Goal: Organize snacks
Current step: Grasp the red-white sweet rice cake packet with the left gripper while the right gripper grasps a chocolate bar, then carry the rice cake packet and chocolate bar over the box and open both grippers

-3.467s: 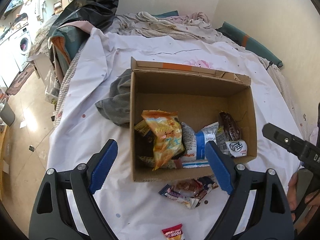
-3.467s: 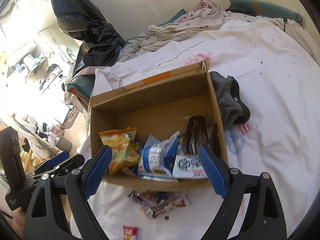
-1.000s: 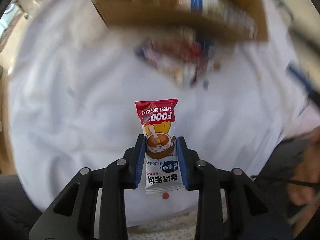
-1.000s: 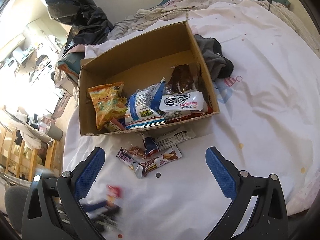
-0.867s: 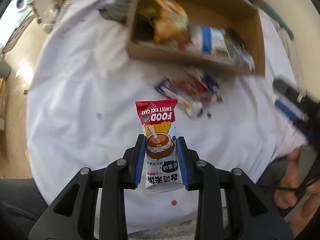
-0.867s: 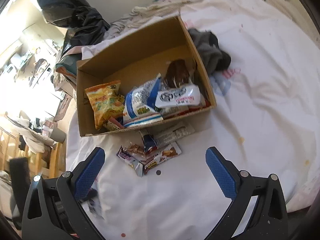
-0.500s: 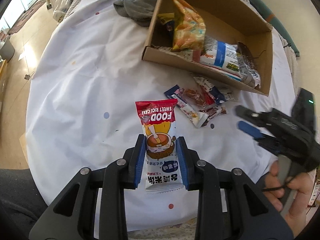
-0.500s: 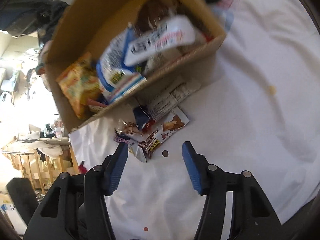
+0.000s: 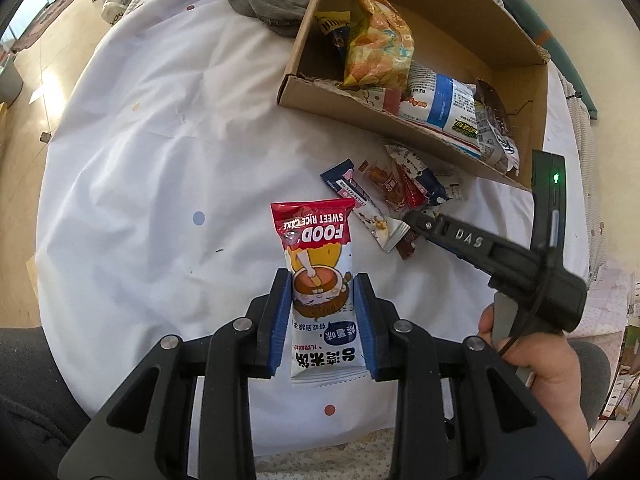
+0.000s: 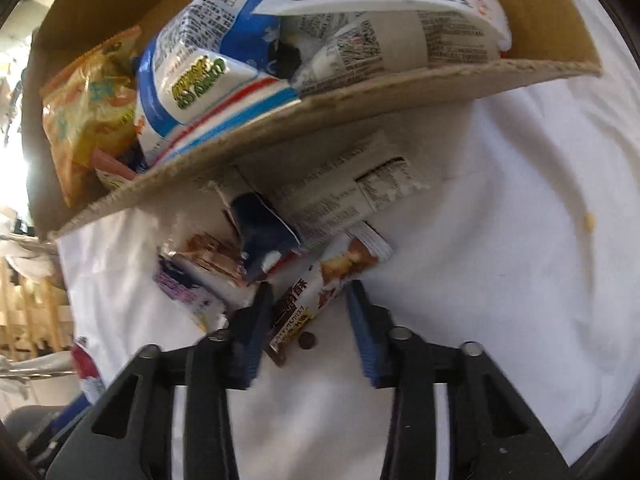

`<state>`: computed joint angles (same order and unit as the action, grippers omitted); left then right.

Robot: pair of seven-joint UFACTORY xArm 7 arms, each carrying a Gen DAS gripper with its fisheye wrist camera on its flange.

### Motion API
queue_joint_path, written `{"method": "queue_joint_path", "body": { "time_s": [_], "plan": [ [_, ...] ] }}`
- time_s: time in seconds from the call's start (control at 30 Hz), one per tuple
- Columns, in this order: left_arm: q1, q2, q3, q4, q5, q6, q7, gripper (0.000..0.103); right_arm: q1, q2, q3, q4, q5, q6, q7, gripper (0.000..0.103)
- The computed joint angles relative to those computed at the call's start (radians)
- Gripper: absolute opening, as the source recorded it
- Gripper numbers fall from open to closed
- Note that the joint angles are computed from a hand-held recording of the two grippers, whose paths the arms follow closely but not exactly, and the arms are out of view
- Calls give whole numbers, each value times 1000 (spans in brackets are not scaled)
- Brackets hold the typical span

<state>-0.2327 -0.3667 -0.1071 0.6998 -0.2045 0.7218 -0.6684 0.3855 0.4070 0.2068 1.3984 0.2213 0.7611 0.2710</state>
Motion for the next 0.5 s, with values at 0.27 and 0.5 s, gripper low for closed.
{"method": "queue_joint_path", "body": {
  "time_s": [0.27,0.5],
  "plan": [
    [10,8,-11,2,33,7,-21,27,-54,-119,16,-150,116,-8,-65,18],
    [31,11,-25,2,109,6,-61,27,-81,-256,26,-281,334,-68,-228,18]
  ]
}}
